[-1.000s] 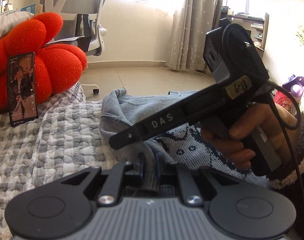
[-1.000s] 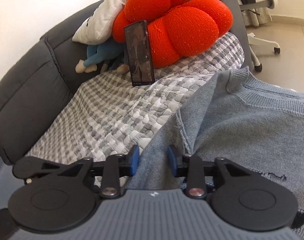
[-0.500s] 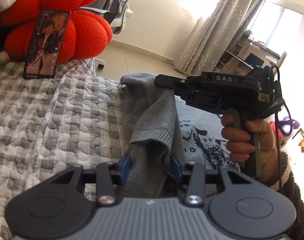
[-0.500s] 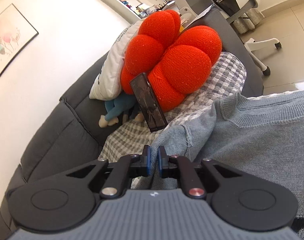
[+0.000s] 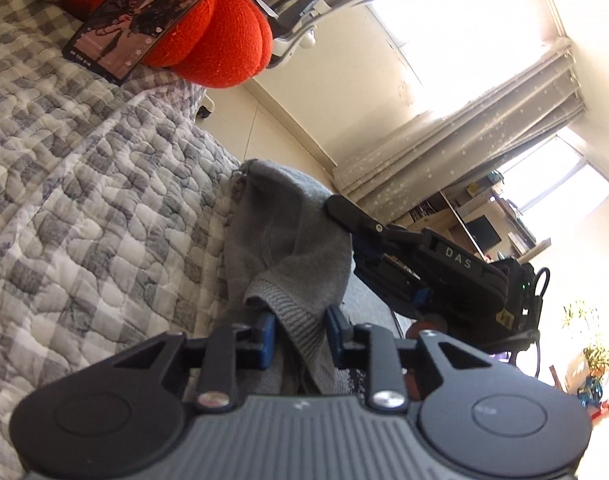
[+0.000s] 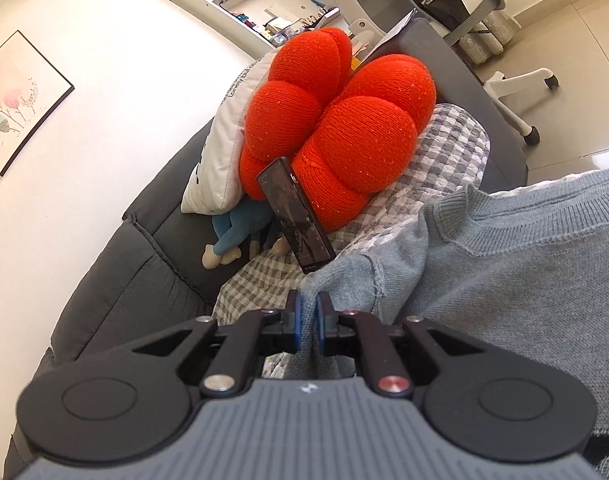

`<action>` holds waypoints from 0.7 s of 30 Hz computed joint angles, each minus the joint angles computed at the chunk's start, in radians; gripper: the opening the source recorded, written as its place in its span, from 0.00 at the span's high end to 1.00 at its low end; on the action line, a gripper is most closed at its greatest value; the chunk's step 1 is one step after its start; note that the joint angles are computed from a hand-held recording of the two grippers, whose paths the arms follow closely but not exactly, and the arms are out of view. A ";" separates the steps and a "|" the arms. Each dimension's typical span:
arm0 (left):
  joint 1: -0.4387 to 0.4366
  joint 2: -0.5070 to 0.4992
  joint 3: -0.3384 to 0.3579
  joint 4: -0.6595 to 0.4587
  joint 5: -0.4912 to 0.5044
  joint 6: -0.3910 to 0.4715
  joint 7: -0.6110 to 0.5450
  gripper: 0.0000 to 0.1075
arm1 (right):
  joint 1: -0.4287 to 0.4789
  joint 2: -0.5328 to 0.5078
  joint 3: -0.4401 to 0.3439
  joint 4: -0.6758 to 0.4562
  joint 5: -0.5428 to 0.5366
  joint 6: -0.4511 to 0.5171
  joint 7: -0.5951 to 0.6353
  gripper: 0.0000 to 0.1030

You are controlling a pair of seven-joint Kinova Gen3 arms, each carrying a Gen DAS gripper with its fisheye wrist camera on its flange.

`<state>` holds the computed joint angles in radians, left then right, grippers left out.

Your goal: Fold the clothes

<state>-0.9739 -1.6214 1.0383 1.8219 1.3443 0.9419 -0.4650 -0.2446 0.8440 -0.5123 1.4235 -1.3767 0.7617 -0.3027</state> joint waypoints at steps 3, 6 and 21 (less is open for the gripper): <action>0.005 -0.014 -0.019 0.002 -0.038 0.010 0.038 0.93 | -0.009 0.000 0.008 -0.006 0.015 -0.002 -0.019 0.89; 0.007 -0.004 -0.039 -0.024 -0.127 0.058 0.053 0.94 | -0.018 -0.001 0.010 -0.009 0.032 -0.011 -0.034 0.89; -0.061 0.101 -0.065 -0.038 -0.516 0.373 -0.208 0.94 | -0.033 -0.009 -0.009 -0.004 0.084 -0.087 -0.071 0.83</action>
